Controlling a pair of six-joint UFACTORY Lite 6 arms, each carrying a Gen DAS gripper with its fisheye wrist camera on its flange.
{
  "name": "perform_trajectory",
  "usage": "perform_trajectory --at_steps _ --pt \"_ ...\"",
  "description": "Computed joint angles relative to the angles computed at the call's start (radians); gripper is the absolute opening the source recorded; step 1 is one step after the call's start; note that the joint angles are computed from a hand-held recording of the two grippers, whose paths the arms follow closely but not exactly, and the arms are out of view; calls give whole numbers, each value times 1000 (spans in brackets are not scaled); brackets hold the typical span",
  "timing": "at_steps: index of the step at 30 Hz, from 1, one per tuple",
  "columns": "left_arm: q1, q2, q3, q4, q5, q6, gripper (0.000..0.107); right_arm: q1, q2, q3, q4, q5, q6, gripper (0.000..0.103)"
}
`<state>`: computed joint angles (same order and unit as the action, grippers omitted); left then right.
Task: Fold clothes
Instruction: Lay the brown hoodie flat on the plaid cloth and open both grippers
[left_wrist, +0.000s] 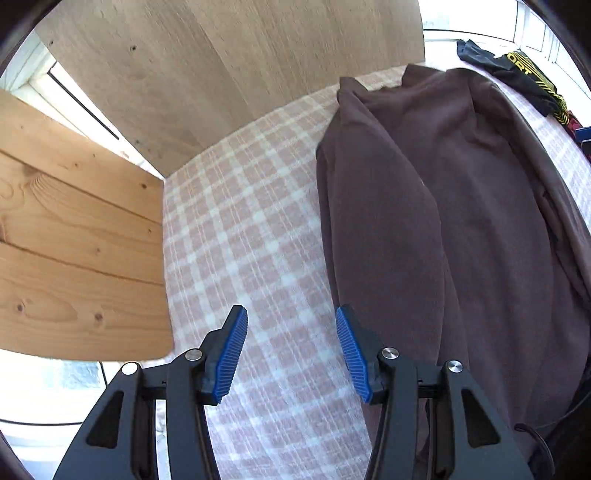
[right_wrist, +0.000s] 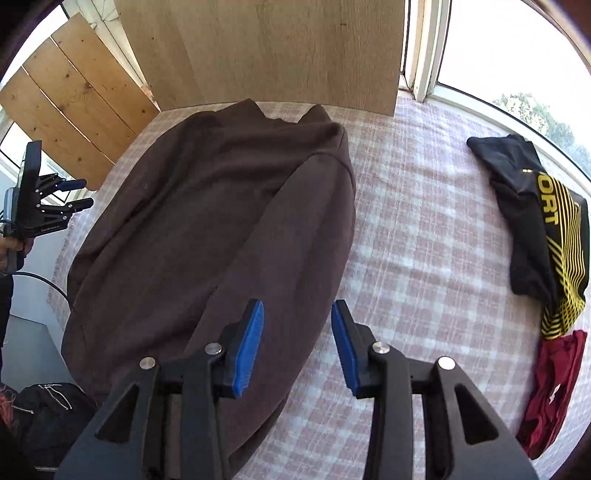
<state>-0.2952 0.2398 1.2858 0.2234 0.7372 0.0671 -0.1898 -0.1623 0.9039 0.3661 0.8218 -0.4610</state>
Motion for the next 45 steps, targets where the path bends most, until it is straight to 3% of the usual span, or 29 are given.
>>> perform_trajectory --at_steps 3,6,8,9,10,15,23,24,26,28,33,36,39,42,43,44,45 --pt "11 -91 -177 -112 -40 56 48 -21 -173 -187 41 35 11 38" --pt "-22 -120 -266 -107 -73 31 48 -5 -254 -269 57 74 53 38" --pt "-29 -109 -282 -151 -81 47 29 39 -283 -293 45 69 95 38" --pt "-22 -105 -285 -186 -83 66 6 67 -290 -295 34 62 118 38" --pt "-20 -105 -290 -202 -89 71 2 102 -288 -292 15 53 150 40" --pt "-34 -171 -331 -144 -99 3 2 183 -225 -321 -38 -14 253 41" --pt "14 -281 -322 86 -49 -157 2 252 -99 -365 8 -107 283 41" --pt "17 -279 -315 116 -47 -173 2 237 -99 -378 57 -119 231 38" --pt "19 -273 -302 179 -41 -207 3 208 -101 -396 129 -131 142 3" --pt "5 -259 -292 253 -31 -251 3 202 -105 -396 107 -131 137 3" --pt "-8 -230 -268 392 -5 -334 3 126 -227 -390 -84 -60 200 3" --pt "-14 -207 -270 572 42 -462 0 -15 -294 -365 -317 -44 273 2" --pt "33 -203 -260 589 45 -454 0 -263 -215 -257 -426 -61 201 2" --pt "65 -241 -268 385 11 -290 5 -386 -154 -148 -292 36 58 3" --pt "78 -253 -271 312 5 -230 7 -346 -201 -177 -271 53 61 12" --pt "77 -268 -282 259 1 -190 9 -303 -247 -204 -251 69 68 33" --pt "57 -290 -305 234 -3 -181 25 -255 -291 -228 -233 85 81 46"
